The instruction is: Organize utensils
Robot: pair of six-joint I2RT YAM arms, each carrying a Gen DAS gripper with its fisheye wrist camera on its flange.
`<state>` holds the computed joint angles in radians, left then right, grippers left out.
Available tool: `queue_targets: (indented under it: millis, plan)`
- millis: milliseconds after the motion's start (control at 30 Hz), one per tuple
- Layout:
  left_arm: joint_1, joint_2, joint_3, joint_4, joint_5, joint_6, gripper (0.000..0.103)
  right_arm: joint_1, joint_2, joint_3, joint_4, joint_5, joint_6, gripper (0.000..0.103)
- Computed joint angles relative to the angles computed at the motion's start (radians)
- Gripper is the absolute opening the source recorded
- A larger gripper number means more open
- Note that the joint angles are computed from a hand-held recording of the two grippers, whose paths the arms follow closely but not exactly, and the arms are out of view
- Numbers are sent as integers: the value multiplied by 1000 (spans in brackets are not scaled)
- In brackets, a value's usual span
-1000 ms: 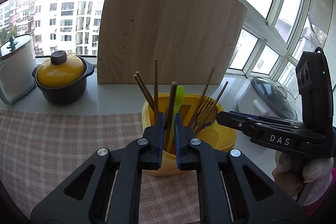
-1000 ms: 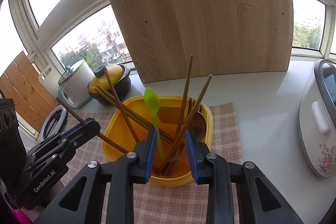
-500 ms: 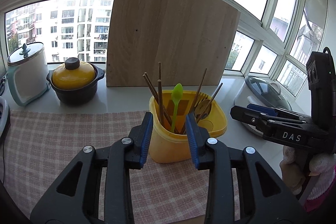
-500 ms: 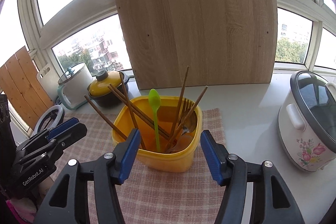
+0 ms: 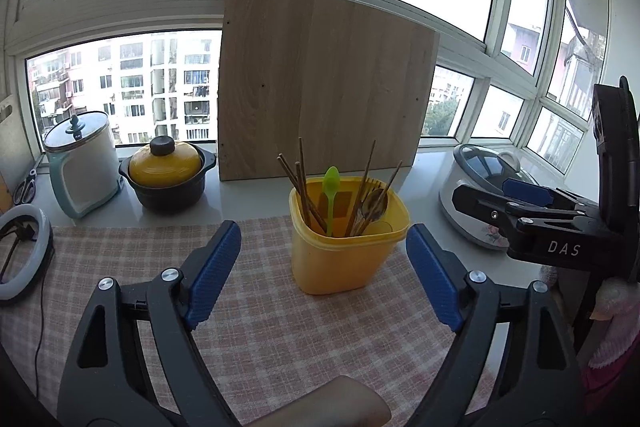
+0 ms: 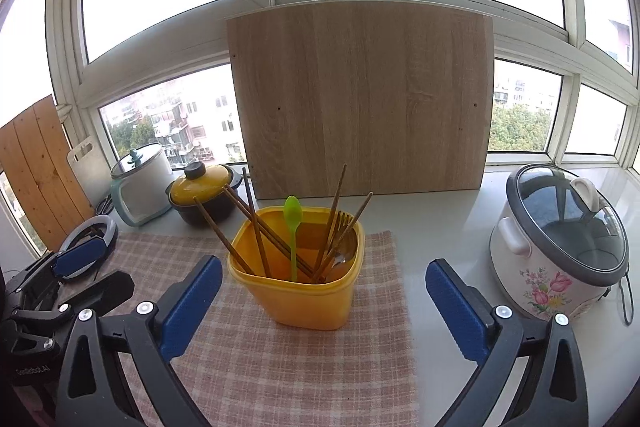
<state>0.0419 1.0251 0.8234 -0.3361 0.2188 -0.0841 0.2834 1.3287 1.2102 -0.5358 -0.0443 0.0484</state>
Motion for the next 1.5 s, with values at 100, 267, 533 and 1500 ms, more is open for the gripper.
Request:
queue_targets:
  millis: [100,267,533,1500]
  plan:
    - [-8,-39,1,-39,-33,5,98,9,-26,-8,-10,20,-1,103]
    - [-28,-94,-10,-68,-110,-6,102,19,-70,-28,-23,36,20,103]
    - [-33,-137,-24,-96,-136,5,103,30,-108,-52,-29,57,22,103]
    - [-30,-159,-38,-126,-158,-1,103,59,-133,-79,-14,107,36,103]
